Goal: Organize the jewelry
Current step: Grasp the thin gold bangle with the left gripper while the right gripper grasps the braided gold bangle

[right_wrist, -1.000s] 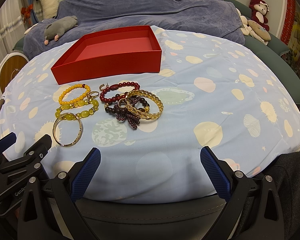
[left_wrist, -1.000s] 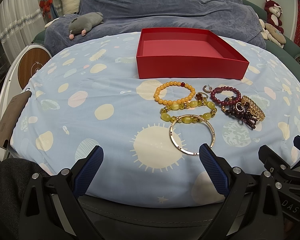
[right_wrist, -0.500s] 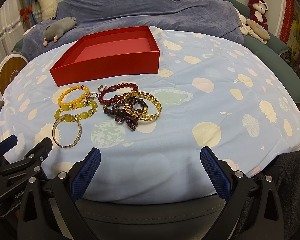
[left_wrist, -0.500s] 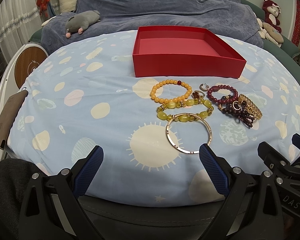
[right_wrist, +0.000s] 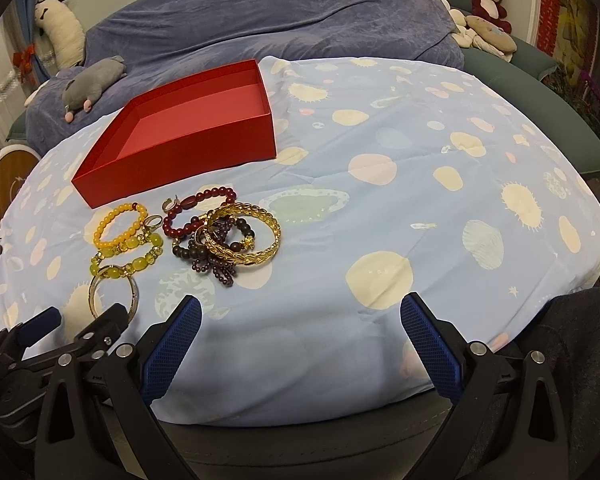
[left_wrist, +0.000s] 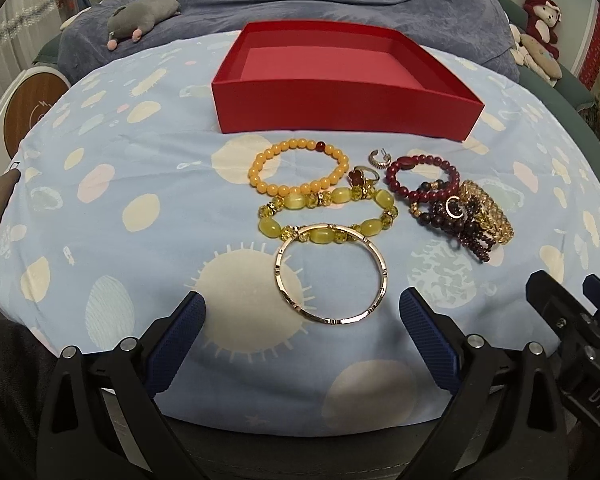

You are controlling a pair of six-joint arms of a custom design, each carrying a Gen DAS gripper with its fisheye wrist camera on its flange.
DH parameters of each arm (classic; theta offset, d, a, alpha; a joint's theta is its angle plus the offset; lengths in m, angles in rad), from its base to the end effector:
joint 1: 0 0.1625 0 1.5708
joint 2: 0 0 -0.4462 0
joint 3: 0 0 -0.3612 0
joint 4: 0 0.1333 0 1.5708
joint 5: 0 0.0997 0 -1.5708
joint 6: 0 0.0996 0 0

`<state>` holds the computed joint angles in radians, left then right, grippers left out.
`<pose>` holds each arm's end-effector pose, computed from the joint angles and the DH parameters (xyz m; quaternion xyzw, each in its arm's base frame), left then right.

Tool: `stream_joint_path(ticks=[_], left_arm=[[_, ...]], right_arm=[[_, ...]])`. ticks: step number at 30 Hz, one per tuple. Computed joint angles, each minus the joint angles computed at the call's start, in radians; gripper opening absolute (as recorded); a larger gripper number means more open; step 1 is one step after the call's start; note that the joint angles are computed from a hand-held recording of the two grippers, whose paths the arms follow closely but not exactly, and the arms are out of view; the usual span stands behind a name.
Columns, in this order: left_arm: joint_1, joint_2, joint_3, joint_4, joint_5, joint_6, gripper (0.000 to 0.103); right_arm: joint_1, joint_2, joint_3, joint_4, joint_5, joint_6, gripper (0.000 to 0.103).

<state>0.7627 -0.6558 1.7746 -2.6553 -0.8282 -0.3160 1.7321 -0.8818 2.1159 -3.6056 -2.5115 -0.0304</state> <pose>-0.3013 -0.5655 0.0329 0.2330 0.9021 -0.1798 0.3155 0.1348 -0.4994 0.1967 -0.0973 -0.8341 0.3740 0.3937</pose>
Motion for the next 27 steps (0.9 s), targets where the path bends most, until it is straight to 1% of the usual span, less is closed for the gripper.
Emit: stream_joint_path(ticks=[2,4,5,8,11,12,17,22,27], left_arm=[[0.004,0.004,-0.013,0.024,0.001,-0.012,0.090],[0.008,0.009,-0.023,0.031,-0.004,-0.009,0.082],[0.010,0.013,-0.033,0.050,-0.003,-0.012,0.081],[0.005,0.020,-0.038,0.054,0.010,0.003,0.077],[-0.001,0.020,-0.025,0.022,0.010,0.031,0.064],[-0.002,0.018,-0.020,0.009,0.008,0.042,0.057],[-0.001,0.008,-0.003,-0.031,0.001,0.075,0.056],[0.007,-0.015,0.007,-0.065,0.005,0.063,0.056],[0.019,-0.028,0.005,-0.070,0.020,0.045,0.056]], right_arm=[[-0.001,0.004,-0.003,-0.007,0.001,-0.009,0.096],[-0.002,0.008,-0.005,-0.005,0.003,-0.010,0.096],[-0.002,0.009,-0.007,0.000,0.003,-0.010,0.096],[-0.002,0.010,-0.010,0.011,0.005,-0.011,0.096],[-0.003,0.010,-0.010,0.012,0.006,-0.013,0.096],[-0.004,0.010,-0.010,0.013,0.008,-0.012,0.096],[-0.007,0.004,-0.015,0.041,0.020,-0.003,0.096],[-0.014,-0.008,-0.039,0.083,0.046,-0.016,0.096],[-0.036,-0.020,-0.073,0.152,0.081,0.025,0.096]])
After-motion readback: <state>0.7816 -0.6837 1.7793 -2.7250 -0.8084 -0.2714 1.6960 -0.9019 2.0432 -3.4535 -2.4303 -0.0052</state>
